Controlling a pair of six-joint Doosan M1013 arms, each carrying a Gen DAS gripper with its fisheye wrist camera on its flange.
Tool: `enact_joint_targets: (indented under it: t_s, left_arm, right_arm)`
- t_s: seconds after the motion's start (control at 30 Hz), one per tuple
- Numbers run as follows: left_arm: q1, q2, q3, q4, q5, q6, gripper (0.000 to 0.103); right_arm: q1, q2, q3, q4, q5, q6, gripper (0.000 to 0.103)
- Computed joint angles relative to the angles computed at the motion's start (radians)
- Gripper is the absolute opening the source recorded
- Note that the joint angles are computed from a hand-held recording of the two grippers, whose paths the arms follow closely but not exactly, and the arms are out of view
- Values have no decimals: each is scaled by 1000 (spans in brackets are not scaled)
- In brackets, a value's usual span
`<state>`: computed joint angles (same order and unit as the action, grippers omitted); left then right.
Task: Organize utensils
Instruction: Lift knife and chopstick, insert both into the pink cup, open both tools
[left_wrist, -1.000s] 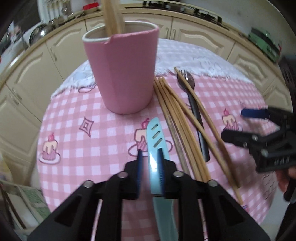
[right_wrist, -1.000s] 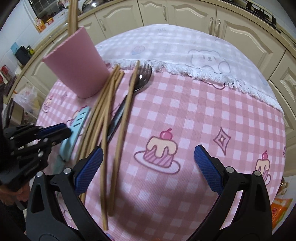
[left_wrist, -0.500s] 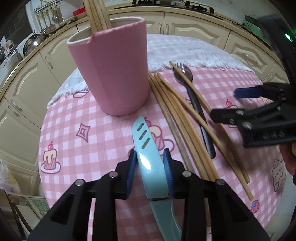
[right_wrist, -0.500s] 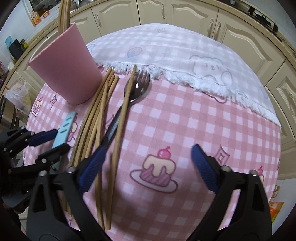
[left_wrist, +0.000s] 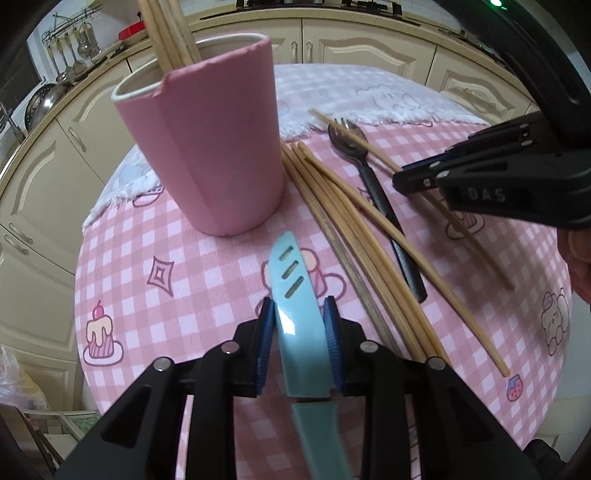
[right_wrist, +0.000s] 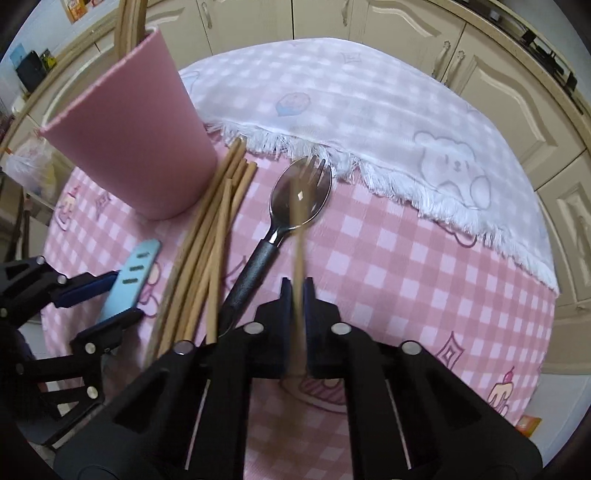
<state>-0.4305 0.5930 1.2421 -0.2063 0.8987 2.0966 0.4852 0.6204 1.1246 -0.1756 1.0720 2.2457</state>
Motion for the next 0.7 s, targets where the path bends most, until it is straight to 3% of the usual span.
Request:
enact_joint_targets:
  t_s: [0.2,0.47,0.6,0.7]
  left_arm:
    - [21,-27,47,-65,-26,40,24]
    - [59,-86,121,-225,-111,140,23]
    - [84,-128,176,-423,-190,312,23]
    - [104,-145,212,-640,-221,500,23]
  right_arm:
    - [2,-68,111,14,-156,72,6]
    - [23,-170,245,-108,-358,239,6]
    - [29,-199,282,-195,-446,324,6]
    - [39,-213,302,-261,-504,377,6]
